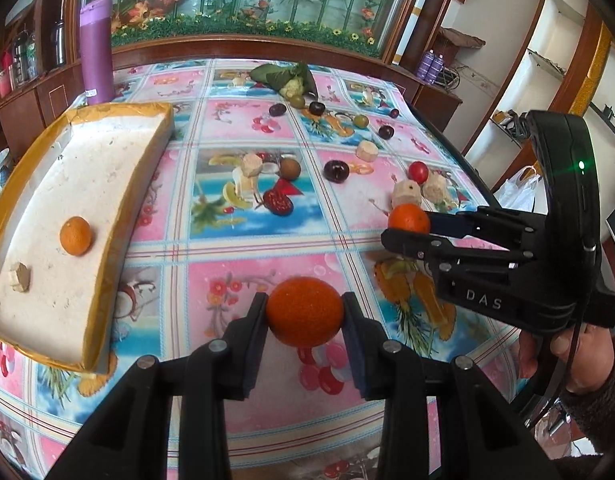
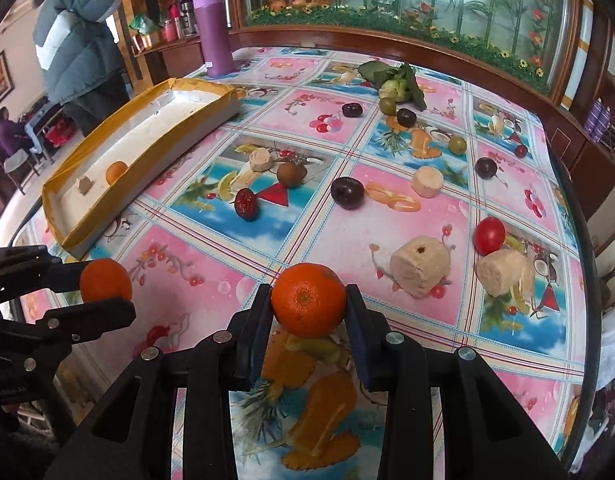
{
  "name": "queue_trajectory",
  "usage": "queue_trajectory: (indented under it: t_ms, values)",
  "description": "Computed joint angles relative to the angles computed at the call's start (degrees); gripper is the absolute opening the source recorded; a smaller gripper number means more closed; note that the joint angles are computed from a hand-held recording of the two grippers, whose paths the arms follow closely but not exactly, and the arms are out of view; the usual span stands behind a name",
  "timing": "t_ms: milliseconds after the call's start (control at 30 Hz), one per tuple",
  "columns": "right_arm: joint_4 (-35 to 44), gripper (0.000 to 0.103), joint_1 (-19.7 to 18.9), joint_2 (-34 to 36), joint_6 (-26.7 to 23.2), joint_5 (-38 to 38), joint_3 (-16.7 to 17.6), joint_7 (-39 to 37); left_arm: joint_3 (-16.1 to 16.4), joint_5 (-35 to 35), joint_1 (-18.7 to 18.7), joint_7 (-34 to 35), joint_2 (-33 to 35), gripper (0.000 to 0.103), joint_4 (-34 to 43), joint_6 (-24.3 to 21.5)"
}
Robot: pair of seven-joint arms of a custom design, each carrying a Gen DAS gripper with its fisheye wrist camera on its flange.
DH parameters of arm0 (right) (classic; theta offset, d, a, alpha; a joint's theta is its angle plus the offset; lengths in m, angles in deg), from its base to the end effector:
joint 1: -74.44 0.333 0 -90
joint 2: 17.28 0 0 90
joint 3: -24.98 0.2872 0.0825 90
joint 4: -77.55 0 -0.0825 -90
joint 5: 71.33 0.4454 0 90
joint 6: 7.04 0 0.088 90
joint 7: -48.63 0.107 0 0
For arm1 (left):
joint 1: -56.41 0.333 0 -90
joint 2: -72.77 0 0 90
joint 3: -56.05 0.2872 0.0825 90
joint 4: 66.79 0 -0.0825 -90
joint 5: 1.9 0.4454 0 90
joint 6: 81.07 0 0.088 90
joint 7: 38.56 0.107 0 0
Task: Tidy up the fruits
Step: 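Carry the large orange with the left gripper while the right gripper carries the tangerine to the tray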
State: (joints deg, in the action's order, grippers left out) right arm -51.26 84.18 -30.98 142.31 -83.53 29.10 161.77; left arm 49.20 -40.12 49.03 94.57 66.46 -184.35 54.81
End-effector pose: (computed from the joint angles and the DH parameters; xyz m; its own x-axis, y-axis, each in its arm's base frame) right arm 0.5649 0.1453 0.4774 -0.0017 -0.9998 -0.0216 -0.8148 0.0139 -0.5796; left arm 0.5999 -0.1609 0.4841 -0.6224 -0.7503 0.2228 -0.6987 0.4043 -0.5902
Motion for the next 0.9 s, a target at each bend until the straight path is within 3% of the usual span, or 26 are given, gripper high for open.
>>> queue_trajectory:
  t_ms: [467,900]
  values:
    - [8.8,0.035,2.7,7.0,-0.6,-1.0,0.8,-0.5,1.4,-0.5,3.7,-1.7,3.1,0.039,4.8,-0.2]
    - [23.8,0.035,6.4,18.4,-1.2,0.0,0.2,-3.9,1.6,3.6,8.8,-6.6,10.1,0.039,12.7,2.3]
